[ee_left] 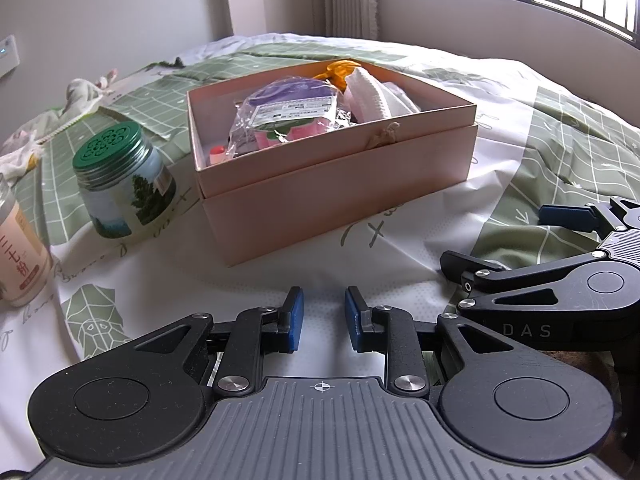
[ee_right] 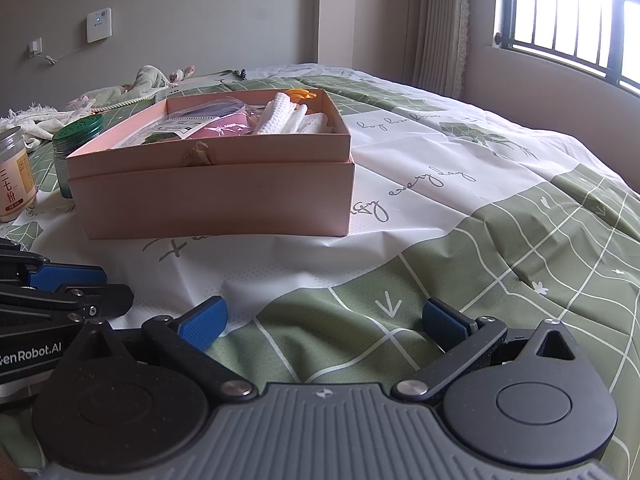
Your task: Organize soft objects
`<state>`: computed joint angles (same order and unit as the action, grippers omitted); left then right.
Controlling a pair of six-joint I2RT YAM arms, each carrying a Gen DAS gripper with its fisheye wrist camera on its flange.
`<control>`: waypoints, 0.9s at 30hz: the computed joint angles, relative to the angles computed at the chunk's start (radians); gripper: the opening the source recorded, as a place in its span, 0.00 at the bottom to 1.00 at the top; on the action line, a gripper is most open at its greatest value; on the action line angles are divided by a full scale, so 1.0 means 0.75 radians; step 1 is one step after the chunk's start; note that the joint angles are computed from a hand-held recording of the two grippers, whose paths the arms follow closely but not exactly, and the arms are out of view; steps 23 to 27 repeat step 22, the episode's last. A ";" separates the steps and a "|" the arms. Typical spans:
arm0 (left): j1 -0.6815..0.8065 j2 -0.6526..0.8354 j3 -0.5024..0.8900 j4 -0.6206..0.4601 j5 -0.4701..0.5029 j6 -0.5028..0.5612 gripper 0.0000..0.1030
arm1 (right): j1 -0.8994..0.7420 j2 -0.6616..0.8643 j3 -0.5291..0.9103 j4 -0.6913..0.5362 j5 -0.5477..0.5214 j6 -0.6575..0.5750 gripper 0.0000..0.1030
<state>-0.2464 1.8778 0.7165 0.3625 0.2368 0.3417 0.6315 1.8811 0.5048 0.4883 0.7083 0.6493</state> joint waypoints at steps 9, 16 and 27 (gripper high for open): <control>0.001 -0.001 -0.001 -0.001 0.000 0.000 0.27 | -0.001 0.001 0.001 0.000 0.000 -0.001 1.00; 0.001 -0.001 -0.001 0.000 0.001 0.000 0.27 | -0.001 0.001 0.002 0.000 -0.001 -0.001 1.00; 0.001 -0.002 0.002 -0.004 0.005 -0.009 0.27 | -0.002 0.001 0.001 0.000 -0.001 -0.001 1.00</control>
